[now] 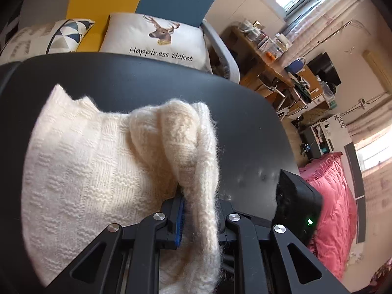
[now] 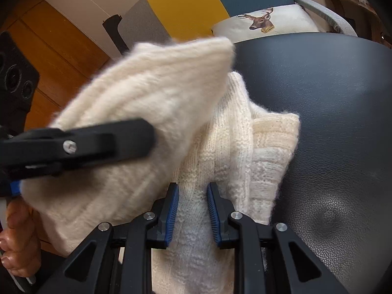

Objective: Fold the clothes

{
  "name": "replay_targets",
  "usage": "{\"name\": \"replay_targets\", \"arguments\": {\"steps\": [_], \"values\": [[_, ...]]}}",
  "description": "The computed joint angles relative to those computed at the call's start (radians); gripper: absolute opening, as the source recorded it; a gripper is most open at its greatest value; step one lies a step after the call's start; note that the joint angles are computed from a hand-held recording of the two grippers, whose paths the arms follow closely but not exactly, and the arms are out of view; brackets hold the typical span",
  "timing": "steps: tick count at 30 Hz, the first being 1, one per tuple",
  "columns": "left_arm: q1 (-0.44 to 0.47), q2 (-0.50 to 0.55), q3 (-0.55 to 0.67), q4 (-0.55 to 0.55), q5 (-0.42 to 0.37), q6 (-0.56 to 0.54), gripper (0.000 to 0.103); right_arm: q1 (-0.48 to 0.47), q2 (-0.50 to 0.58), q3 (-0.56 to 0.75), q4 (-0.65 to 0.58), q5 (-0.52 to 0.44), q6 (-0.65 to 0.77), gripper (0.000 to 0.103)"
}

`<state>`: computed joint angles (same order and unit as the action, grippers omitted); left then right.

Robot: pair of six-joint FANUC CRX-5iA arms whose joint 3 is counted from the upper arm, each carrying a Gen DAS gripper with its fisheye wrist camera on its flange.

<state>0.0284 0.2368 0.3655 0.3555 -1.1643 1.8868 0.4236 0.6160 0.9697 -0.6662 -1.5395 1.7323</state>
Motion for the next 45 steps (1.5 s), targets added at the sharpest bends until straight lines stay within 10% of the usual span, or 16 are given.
{"name": "replay_targets", "arguments": {"steps": [12, 24, 30, 42, 45], "values": [[0.085, -0.107, -0.142, 0.218, 0.027, -0.129, 0.041, -0.052, -0.099, -0.135, -0.022, 0.038, 0.025, 0.024], [0.212, -0.406, -0.419, 0.036, 0.033, -0.157, 0.041, -0.119, -0.212, -0.293, -0.058, 0.158, -0.023, 0.027], [0.325, -0.608, -0.674, 0.188, 0.067, -0.285, 0.041, -0.170, -0.203, -0.141, -0.302, -0.067, 0.166, 0.034], [0.140, -0.629, -0.637, -0.043, 0.117, -0.462, 0.041, 0.078, 0.041, 0.298, 0.037, -0.416, 0.203, 0.037], [0.100, -0.599, -0.609, -0.091, 0.123, -0.491, 0.041, 0.108, 0.048, 0.288, 0.084, -0.407, 0.221, 0.015]]}}
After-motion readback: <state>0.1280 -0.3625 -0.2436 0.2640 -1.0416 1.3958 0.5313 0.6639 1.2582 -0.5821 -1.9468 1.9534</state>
